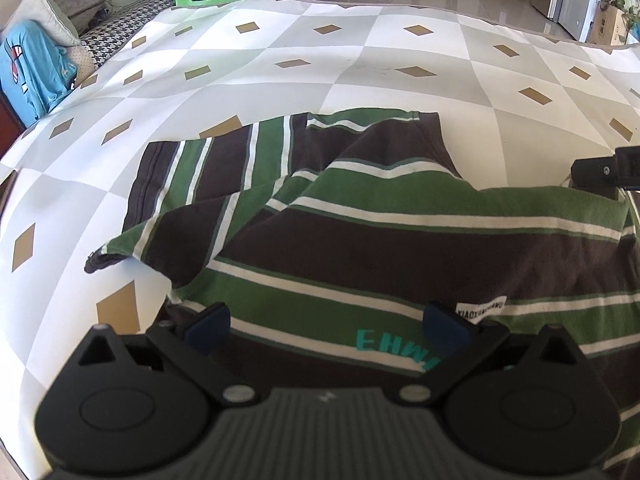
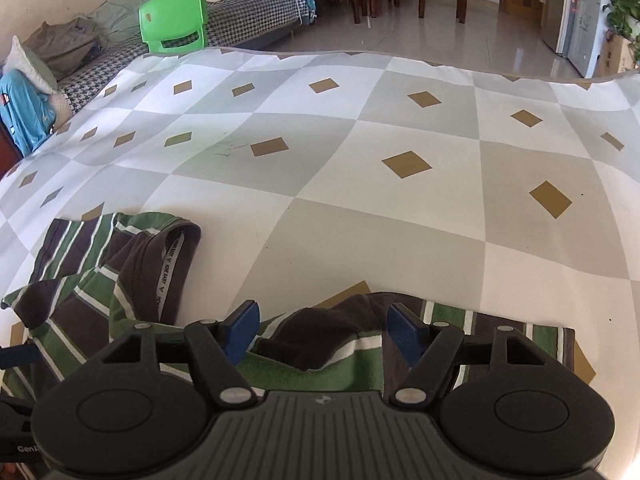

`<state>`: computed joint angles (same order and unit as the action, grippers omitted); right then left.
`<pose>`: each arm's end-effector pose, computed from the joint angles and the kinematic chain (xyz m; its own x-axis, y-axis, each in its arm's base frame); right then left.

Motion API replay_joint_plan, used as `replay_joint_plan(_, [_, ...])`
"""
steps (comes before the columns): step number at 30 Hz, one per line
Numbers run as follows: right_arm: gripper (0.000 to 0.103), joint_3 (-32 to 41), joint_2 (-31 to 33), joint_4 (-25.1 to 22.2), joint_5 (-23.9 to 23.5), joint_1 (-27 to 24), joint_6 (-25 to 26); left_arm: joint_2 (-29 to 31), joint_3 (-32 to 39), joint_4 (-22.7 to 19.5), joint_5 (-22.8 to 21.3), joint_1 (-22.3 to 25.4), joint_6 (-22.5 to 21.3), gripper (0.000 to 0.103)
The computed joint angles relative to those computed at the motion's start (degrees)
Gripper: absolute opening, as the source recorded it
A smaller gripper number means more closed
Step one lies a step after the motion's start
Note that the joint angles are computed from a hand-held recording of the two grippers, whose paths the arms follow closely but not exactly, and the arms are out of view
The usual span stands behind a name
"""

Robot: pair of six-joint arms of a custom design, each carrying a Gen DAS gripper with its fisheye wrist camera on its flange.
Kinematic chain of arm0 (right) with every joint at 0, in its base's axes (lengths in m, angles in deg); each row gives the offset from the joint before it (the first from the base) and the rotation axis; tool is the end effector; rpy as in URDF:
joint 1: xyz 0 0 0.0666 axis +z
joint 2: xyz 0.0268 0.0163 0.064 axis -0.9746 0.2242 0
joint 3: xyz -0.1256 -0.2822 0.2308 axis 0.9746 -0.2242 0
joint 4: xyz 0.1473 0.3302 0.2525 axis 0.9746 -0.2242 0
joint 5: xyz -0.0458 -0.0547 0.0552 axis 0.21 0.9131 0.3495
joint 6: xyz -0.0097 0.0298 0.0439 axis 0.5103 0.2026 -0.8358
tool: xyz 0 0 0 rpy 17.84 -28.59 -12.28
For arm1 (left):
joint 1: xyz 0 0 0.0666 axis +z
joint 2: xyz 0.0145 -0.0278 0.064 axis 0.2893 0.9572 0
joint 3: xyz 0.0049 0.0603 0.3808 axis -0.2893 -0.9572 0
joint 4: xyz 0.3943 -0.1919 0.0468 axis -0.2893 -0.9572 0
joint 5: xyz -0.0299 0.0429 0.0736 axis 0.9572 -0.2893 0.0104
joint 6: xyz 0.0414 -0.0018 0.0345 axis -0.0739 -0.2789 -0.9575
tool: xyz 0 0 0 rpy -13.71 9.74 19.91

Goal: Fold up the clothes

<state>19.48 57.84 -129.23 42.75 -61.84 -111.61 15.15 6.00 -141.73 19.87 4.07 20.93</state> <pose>0.5328 0.1343 0.3969 -0.7462 0.3224 -0.5824 0.3345 0.9380 0.0907 0.5828 -0.1343 0.3836 -0.7375 0.4671 -0.4878 0.4842 0.8692 0.1003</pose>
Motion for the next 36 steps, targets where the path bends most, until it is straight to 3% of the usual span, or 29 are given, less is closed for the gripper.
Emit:
replay_joint_plan(6, [0.071, 0.44, 1.39, -0.95, -3.3, -0.34, 1.21, 2.44, 2.69, -1.55, -0.28, 0.59, 1.82, 0.103])
replay_joint_plan(11, [0.07, 0.44, 1.85, -1.55, -0.48, 0.87, 4.74, 3.37, 3.63, -2.01, 0.22, 0.8, 2.43, 0.103])
replay_joint_plan(14, [0.058, 0.65, 2.22, -2.33, 2.49, 1.9, 6.95, 3.88, 4.21, -2.64, 0.72, 0.98, 3.01, 0.103])
replay_joint_plan(19, [0.012, 0.14, 1.59, -1.29, 2.73, 2.48, 8.53, 4.1, 4.37, -2.86, 1.06, 1.13, 3.51, 0.103])
replay_joint_plan(24, [0.01, -1.1, -0.23, 1.31, 7.58, 3.13, 6.65, 3.99, 4.09, -2.26, 0.57, 1.12, 3.63, 0.103])
replay_joint_plan(29, [0.009, -4.56, -4.53, 7.93, 15.19, 4.39, 6.21, 4.05, 4.11, -1.77, -0.54, 1.22, 5.18, 0.103])
replay_joint_plan(32, [0.009, -4.92, -5.61, 6.65, 19.39, 4.98, 2.58, 3.83, 3.79, -1.25, -1.26, 1.2, 5.32, 0.103])
replay_joint_plan(36, [0.014, -3.04, -4.91, -2.29, 17.75, 3.55, -7.23, 3.41, 3.06, -0.5, -1.52, 1.4, 5.78, 0.103])
